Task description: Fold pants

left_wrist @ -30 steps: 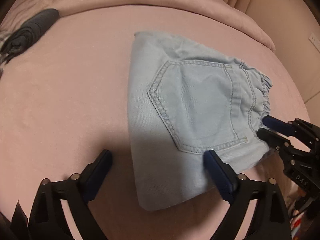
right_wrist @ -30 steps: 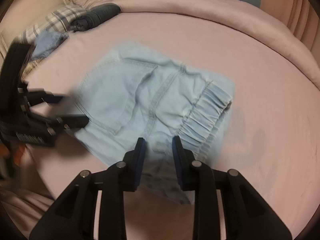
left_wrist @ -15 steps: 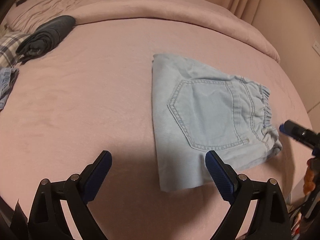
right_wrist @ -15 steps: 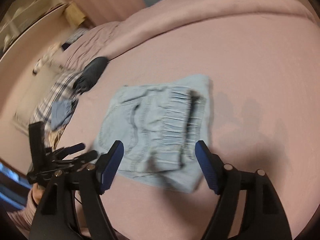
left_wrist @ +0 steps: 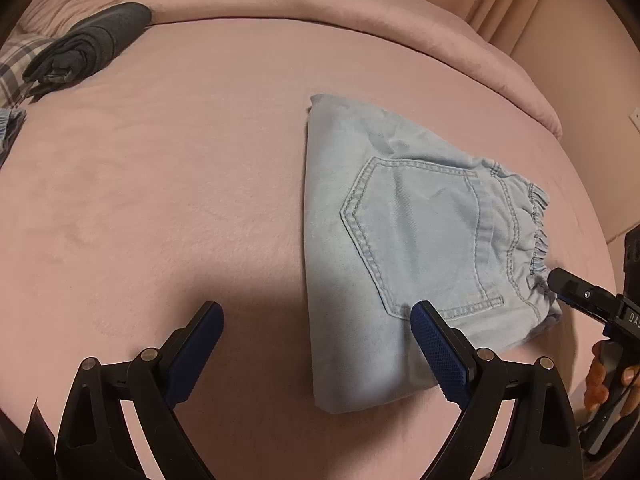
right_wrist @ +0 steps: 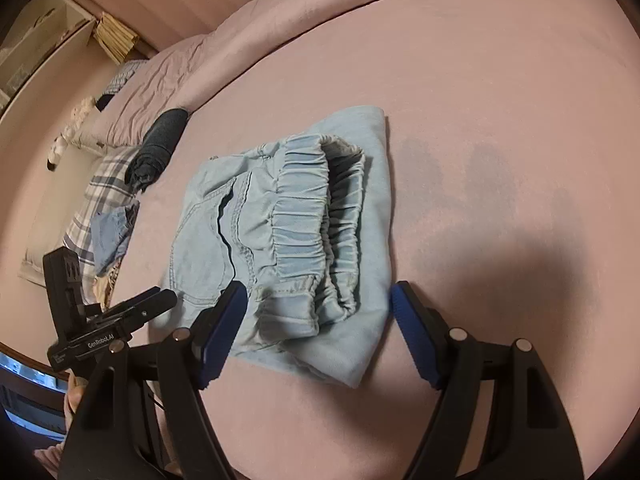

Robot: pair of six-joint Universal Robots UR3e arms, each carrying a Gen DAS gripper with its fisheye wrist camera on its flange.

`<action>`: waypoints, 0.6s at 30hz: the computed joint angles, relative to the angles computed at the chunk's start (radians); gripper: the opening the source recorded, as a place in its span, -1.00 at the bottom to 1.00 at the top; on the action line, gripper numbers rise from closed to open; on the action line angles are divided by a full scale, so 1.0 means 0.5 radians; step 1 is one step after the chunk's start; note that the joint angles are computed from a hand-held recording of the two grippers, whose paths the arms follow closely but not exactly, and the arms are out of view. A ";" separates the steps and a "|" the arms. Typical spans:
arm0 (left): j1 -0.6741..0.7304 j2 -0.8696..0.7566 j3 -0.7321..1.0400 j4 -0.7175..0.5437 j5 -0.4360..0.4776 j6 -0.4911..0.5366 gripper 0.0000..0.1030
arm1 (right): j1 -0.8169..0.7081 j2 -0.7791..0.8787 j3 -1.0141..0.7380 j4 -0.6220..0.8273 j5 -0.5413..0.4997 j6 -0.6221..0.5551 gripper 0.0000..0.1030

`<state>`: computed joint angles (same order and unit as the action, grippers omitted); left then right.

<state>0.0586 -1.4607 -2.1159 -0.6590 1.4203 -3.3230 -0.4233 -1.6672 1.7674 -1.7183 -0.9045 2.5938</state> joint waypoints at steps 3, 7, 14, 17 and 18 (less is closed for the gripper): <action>-0.003 -0.010 0.014 -0.005 0.005 0.006 0.83 | 0.052 0.025 -0.011 -0.067 -0.022 0.058 0.47; 0.034 -0.027 0.027 -0.024 -0.026 0.019 0.84 | 0.098 0.056 -0.029 -0.108 -0.053 0.114 0.47; 0.102 -0.039 0.030 -0.060 -0.151 0.014 0.88 | 0.112 0.095 -0.061 -0.125 -0.117 0.127 0.44; 0.168 -0.020 -0.001 -0.051 -0.243 0.030 0.93 | 0.099 0.096 -0.073 -0.101 -0.129 0.109 0.45; 0.196 -0.006 -0.019 -0.048 -0.277 0.043 0.93 | 0.097 0.094 -0.077 -0.090 -0.135 0.104 0.45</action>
